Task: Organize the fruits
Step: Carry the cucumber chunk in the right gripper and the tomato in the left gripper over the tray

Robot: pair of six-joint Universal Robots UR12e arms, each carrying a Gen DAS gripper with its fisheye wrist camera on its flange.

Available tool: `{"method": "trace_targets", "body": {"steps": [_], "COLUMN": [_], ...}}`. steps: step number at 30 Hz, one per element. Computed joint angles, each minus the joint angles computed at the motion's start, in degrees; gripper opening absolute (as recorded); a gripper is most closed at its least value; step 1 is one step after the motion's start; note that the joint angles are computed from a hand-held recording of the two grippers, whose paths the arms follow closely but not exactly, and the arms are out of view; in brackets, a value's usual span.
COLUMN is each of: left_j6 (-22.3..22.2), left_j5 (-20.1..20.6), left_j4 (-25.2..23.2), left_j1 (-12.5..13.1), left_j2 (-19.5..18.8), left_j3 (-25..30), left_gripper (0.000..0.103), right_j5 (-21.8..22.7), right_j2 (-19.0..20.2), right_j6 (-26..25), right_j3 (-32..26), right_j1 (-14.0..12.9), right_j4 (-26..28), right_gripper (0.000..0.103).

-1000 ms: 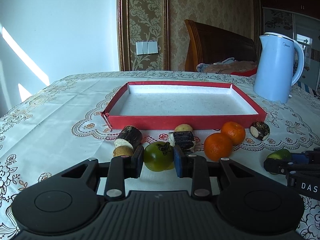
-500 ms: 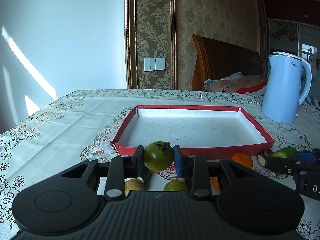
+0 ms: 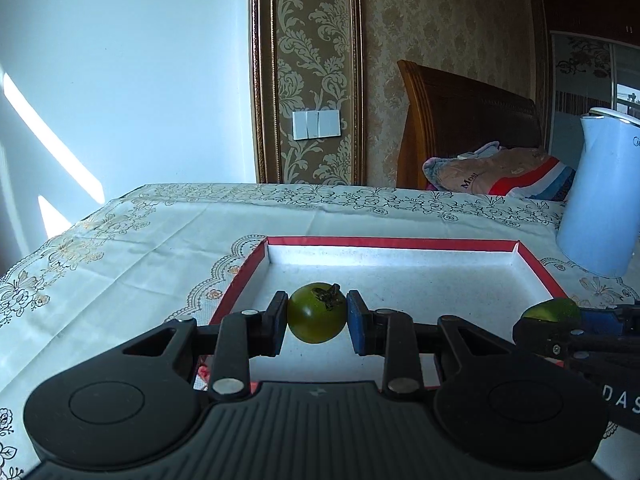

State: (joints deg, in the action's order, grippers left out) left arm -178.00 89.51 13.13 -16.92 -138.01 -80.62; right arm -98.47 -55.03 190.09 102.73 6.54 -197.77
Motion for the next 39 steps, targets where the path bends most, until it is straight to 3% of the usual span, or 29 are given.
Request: {"method": "trace_targets", "body": {"steps": [6,16,21,36,38,39], "left_j6": [-2.06,-0.78,-1.64,1.83,1.53,1.27], "left_j5": [-1.81,-1.01,-1.68,-0.25,-0.83,-0.94], "left_j4": [-7.79,-12.95,-14.22,-15.47,-16.25,-16.62], "left_j1": [-0.13,-0.59,-0.38,-0.92,-0.81,-0.76], "left_j2": [-1.87,-3.34,-3.28,-3.13,-3.08,-3.02], "left_j3": [4.49,6.88,7.08,7.00,7.08,7.08], "left_gripper": [0.030,0.030,0.030,0.032,0.035,0.044], "right_j5": [-0.88,-2.66,-3.43,-3.80,-3.68,-3.59], "right_j2": [2.40,3.98,4.36,5.00,5.00,4.99], "right_j6": [1.12,0.90,0.98,2.29,2.57,2.71], "right_j3": [-3.40,-5.16,-5.68,-6.27,-6.22,-6.15], "right_j1": [-0.34,-0.02,0.07,0.00,-0.03,-0.06], "right_j4": [3.80,6.13,7.06,8.25,8.08,7.95], "right_gripper": [0.027,0.027,0.027,0.027,0.027,0.027]}}
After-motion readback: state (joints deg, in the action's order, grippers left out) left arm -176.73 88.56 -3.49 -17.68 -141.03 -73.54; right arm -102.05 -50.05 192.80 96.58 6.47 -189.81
